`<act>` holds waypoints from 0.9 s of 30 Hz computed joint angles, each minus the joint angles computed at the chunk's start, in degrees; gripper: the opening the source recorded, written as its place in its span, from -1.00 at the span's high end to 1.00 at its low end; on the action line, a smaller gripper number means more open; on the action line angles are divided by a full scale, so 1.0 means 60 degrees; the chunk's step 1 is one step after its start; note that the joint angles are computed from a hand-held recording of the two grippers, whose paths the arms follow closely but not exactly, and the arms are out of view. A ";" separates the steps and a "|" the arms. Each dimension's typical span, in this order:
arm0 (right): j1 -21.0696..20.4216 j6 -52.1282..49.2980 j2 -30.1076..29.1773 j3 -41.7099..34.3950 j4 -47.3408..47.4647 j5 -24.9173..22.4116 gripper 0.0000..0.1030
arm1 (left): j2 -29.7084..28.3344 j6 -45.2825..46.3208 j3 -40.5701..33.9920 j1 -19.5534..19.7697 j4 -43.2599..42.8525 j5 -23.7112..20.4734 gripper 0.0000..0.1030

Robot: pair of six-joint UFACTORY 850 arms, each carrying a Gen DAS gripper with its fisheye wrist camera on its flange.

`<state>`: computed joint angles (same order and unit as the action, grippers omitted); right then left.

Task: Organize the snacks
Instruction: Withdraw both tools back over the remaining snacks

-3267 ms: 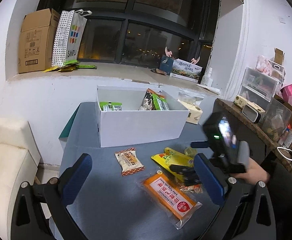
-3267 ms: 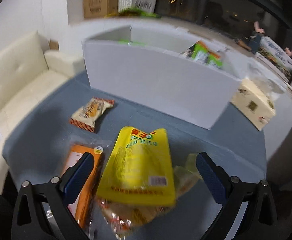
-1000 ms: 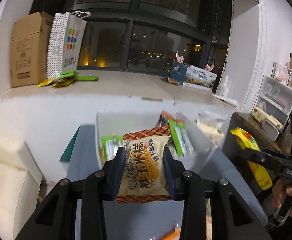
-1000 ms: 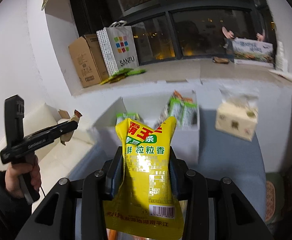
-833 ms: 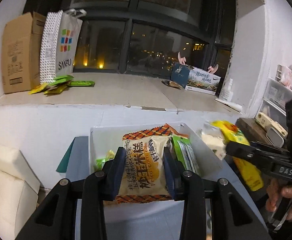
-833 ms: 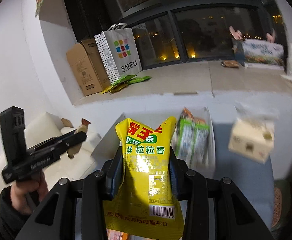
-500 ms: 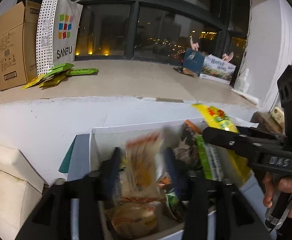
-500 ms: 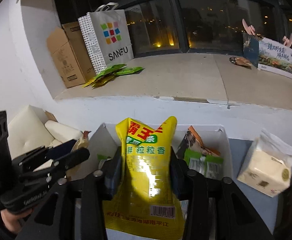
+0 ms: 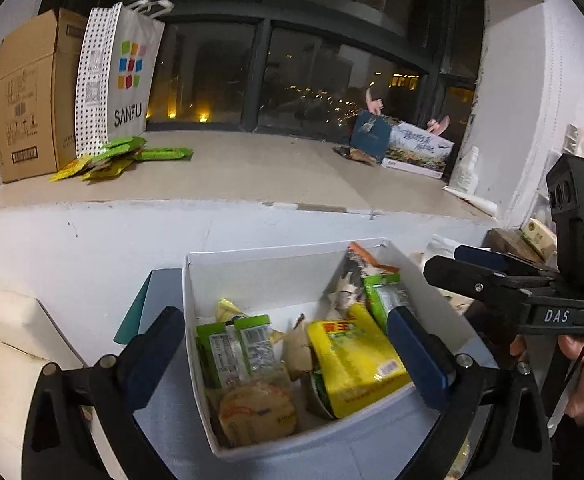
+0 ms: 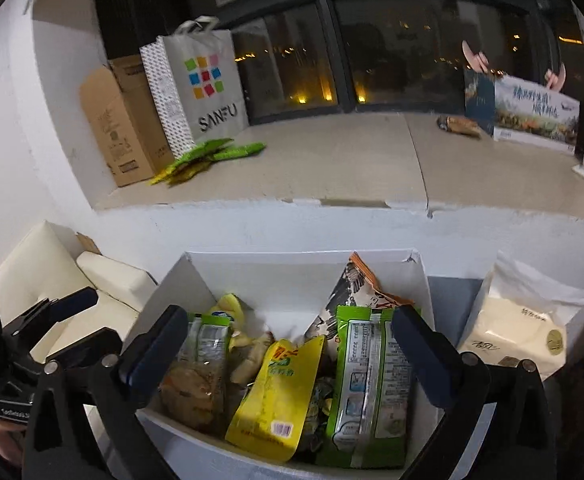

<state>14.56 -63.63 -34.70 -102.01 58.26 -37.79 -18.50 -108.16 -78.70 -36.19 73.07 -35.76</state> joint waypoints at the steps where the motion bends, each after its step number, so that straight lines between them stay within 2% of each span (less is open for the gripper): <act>1: -0.0043 -0.0282 0.0179 0.0191 0.0159 -0.0074 -1.00 | 0.0091 -0.0204 0.0079 -0.0136 0.0216 -0.0161 -1.00; 6: -0.0203 -0.2168 0.1352 0.1461 0.0986 0.0069 -1.00 | 0.0637 -0.0934 0.0547 -0.0718 0.0802 -0.0449 -1.00; 11: -0.0666 -0.4464 0.2752 0.2961 0.1740 -0.0538 -1.00 | 0.1227 -0.1460 0.1105 -0.1500 0.1197 -0.0890 -1.00; 16: -0.1247 -0.6372 0.4111 0.4666 0.1970 -0.0737 -1.00 | 0.1498 -0.1763 0.1458 -0.2448 0.1203 -0.1846 -1.00; 23: -0.2446 -0.7087 0.5395 0.6673 0.2706 -0.1280 -1.00 | 0.1453 -0.2518 0.1826 -0.3389 0.1139 -0.2328 -1.00; 27: -0.3103 -0.6647 0.5505 0.7408 0.2646 -0.1848 -1.00 | 0.1223 -0.2650 0.1920 -0.3679 0.0797 -0.2253 -1.00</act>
